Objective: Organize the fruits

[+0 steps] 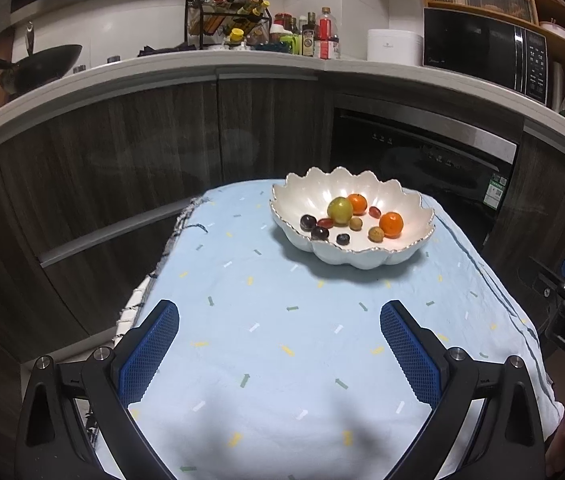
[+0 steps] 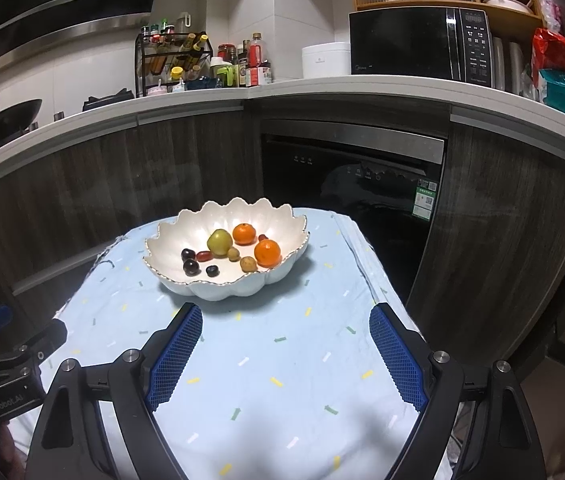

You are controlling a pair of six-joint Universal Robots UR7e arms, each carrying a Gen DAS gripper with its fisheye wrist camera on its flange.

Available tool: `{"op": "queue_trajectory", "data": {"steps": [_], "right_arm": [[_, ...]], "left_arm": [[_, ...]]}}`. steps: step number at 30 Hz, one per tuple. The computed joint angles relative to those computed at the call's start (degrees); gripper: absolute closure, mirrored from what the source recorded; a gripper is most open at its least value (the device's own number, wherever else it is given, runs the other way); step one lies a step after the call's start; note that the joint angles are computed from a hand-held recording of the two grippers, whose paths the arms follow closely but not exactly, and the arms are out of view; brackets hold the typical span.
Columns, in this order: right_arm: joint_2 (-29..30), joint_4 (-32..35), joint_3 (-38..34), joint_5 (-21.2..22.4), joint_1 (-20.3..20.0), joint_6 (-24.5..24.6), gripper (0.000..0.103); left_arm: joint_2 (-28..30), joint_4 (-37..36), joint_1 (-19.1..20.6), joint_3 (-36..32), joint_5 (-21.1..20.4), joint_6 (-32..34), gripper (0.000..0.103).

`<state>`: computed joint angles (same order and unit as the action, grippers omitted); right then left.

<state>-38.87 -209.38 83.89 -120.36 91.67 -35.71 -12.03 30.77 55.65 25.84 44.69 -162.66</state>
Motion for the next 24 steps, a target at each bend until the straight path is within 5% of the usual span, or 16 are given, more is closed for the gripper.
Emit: {"op": "queue_trajectory", "data": {"steps": [24], "right_arm": [[-0.2,0.3,0.3,0.2,0.0,1.0,0.016]], "left_arm": [[0.8,1.1,-0.2,-1.4,-0.3,0.5,0.0]]}}
